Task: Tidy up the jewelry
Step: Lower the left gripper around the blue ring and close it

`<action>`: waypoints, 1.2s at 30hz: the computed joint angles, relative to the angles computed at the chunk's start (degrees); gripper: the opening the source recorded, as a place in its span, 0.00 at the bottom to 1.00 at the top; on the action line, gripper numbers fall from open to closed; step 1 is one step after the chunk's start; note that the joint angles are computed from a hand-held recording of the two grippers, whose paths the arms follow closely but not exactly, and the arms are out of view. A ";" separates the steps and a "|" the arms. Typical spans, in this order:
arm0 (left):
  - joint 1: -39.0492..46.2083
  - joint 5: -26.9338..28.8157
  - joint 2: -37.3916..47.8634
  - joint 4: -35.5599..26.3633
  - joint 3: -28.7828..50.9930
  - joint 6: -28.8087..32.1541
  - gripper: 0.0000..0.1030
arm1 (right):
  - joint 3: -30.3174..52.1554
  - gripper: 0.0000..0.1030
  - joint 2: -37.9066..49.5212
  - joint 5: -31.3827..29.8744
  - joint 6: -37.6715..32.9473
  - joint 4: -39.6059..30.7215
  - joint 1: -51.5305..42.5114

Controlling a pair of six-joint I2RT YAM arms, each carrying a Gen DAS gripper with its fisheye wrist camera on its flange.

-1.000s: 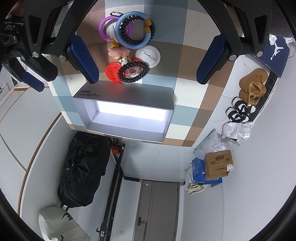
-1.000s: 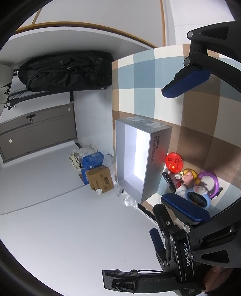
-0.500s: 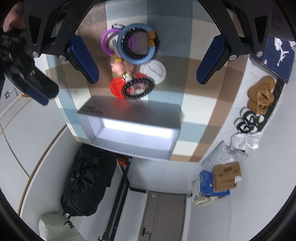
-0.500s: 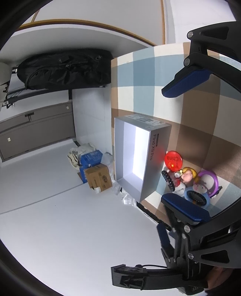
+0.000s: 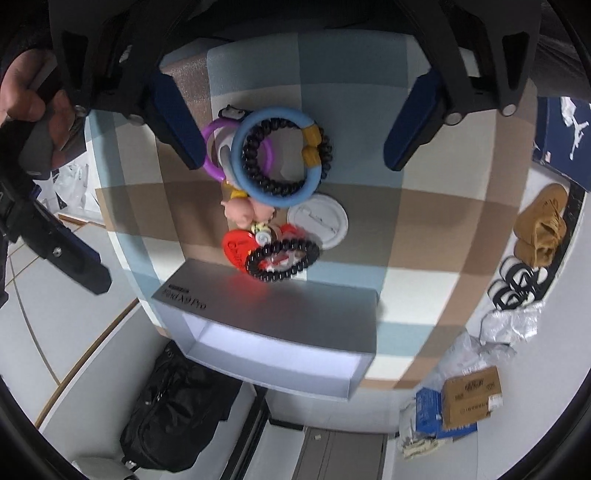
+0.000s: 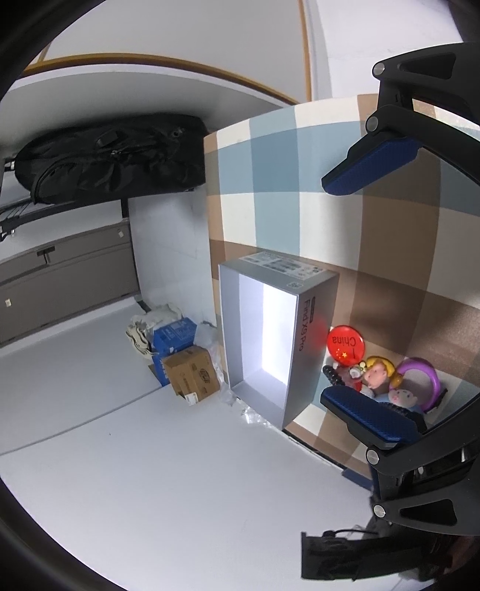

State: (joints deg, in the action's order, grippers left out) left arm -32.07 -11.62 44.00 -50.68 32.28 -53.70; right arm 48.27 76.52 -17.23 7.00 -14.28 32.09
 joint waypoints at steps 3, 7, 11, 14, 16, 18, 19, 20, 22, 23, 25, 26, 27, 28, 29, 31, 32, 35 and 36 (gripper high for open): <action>0.04 1.02 0.69 1.05 -0.43 0.18 0.86 | 0.03 1.00 0.00 -0.07 0.03 -0.05 -0.10; -0.46 0.99 2.48 1.58 0.01 1.13 0.71 | -0.07 1.00 -0.13 -0.37 0.54 -0.03 -0.50; -0.52 0.96 2.24 1.70 -0.20 1.54 0.59 | -0.31 1.00 -0.40 -0.58 1.07 0.11 -0.86; -1.23 0.46 1.15 1.34 -0.25 1.39 0.56 | -0.24 1.00 -0.04 -0.27 1.19 0.01 -0.76; -1.03 0.58 0.32 1.58 -0.59 1.37 0.54 | -0.24 1.00 0.10 -0.17 1.19 -0.07 -0.77; -0.22 1.48 -0.93 1.84 -0.76 1.71 0.52 | -0.25 1.00 0.30 0.02 1.23 0.03 -0.69; 0.17 1.94 -1.65 2.02 -0.89 1.82 0.52 | -0.34 1.00 0.24 0.09 1.21 0.01 -0.68; 0.64 2.23 -1.95 2.22 -0.97 2.05 0.52 | -0.39 1.00 0.25 0.09 1.24 0.05 -0.73; 0.41 1.72 -2.54 2.08 -0.87 1.42 0.52 | -0.52 1.00 0.22 -0.09 1.39 0.07 -0.88; 0.70 1.99 -2.96 2.14 -0.97 1.43 0.52 | -0.55 1.00 0.23 -0.24 1.47 0.05 -1.00; 1.52 2.73 -3.38 2.59 -1.28 1.52 0.52 | -0.65 1.00 0.16 -0.49 1.59 -0.10 -1.27; 1.86 3.04 -3.53 2.64 -1.44 1.48 0.52 | -0.65 1.00 0.21 -0.59 1.69 -0.17 -1.33; 2.08 2.91 -2.91 2.52 -1.34 1.31 0.52 | -0.62 1.00 0.24 -0.64 1.80 -0.32 -1.33; 2.48 3.10 -2.71 2.40 -1.37 1.34 0.52 | -0.60 1.00 0.32 -0.68 1.90 -0.39 -1.35; 3.37 3.93 -3.30 2.69 -1.78 1.49 0.52 | -0.57 1.00 0.39 -0.69 2.01 -0.45 -1.31; 4.56 4.56 -4.96 2.83 -1.93 1.95 0.52 | -0.55 1.00 0.39 -0.76 2.19 -0.44 -1.25; 4.37 4.08 -5.18 2.74 -1.64 2.18 0.52 | -0.65 1.00 0.26 -0.79 2.21 -0.35 -1.24; 3.52 3.27 -4.57 3.49 -1.24 2.27 0.52 | -0.78 1.00 0.20 -0.80 2.01 -0.13 -1.08; 3.78 3.51 -4.63 3.71 -1.23 2.32 0.52 | -0.83 1.00 0.18 -0.61 1.83 -0.16 -0.90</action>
State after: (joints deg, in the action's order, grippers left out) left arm -28.29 -8.11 39.37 -46.97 31.05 -51.38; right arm 47.44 76.70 -17.84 8.83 -14.44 31.18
